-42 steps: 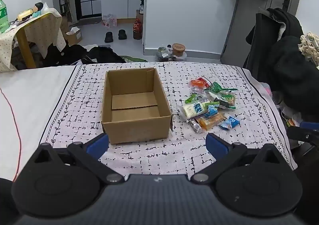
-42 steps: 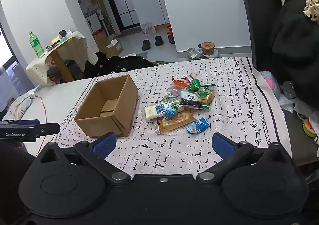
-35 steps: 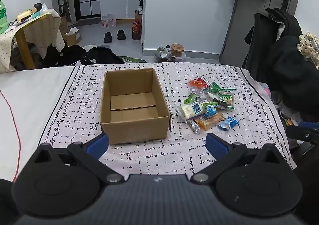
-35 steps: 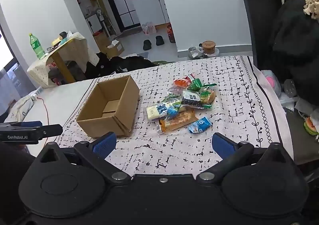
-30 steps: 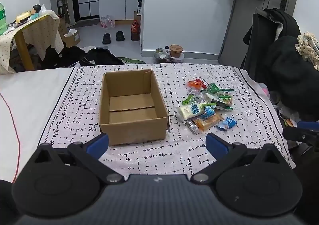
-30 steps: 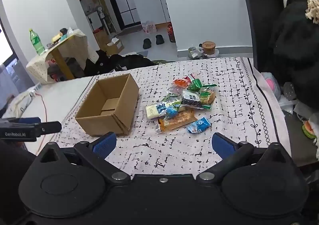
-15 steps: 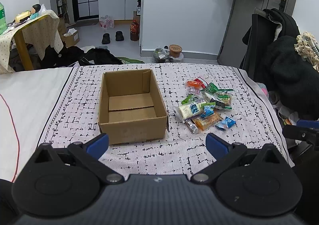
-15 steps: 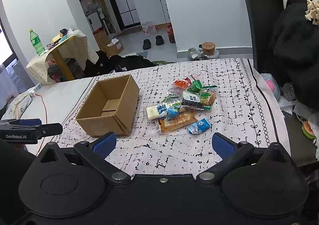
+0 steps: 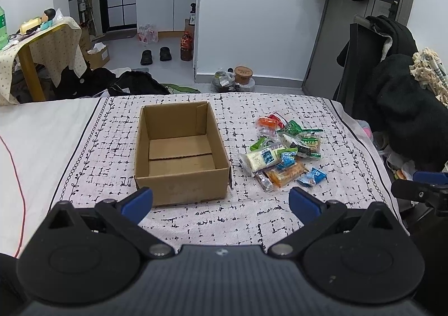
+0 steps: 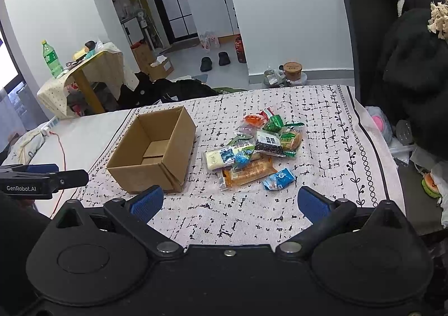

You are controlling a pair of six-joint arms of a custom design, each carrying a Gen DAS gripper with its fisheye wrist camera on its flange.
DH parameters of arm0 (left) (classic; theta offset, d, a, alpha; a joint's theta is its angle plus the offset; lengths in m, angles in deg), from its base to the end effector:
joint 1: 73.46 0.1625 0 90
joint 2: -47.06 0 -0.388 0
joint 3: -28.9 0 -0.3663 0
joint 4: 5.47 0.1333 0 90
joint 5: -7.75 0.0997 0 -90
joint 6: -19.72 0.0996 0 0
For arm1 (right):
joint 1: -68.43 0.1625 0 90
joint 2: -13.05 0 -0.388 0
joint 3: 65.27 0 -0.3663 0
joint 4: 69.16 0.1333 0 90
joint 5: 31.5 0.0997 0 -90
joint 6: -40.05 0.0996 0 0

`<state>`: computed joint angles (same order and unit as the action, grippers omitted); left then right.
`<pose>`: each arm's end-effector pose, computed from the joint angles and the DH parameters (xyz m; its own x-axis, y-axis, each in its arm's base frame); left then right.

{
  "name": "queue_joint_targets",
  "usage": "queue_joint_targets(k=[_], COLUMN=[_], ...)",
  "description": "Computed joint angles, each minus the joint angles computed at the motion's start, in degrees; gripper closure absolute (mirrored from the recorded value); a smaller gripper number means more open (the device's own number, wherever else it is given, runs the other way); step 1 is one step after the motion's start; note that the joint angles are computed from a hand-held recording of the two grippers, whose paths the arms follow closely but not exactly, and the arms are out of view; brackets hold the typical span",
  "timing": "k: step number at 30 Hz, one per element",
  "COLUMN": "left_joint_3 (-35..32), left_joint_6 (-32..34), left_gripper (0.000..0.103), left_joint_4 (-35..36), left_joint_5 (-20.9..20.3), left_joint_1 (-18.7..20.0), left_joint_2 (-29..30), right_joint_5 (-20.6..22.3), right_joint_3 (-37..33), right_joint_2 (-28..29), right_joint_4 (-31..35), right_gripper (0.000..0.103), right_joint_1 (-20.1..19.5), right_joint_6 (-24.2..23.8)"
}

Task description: Organize snacks

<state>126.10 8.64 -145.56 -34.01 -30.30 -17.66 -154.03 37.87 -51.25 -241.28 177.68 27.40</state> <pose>-0.2882 -0.5549 0.2836 -0.7422 0.2000 -0.6396 0.5631 0.7035 -0.4335 0.2677 -0.5248 0.2896 -0.8427 -0.0821 0.5321 -0.4351 0.6860 -0.5832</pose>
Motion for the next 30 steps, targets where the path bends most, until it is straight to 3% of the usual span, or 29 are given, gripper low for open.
queue_joint_targets(k=[30], left_joint_3=[0.2], left_joint_6=[-0.4], left_gripper=[0.0], left_joint_4=[-0.4], left_joint_5=[0.1], left_joint_1=[-0.1], left_joint_2=[-0.2], right_joint_5=[-0.6], right_joint_3=[0.2], right_joint_2=[0.1], right_joint_4=[-1.2], right_gripper=[0.0], right_joint_1=[0.3], right_joint_6=[-0.8])
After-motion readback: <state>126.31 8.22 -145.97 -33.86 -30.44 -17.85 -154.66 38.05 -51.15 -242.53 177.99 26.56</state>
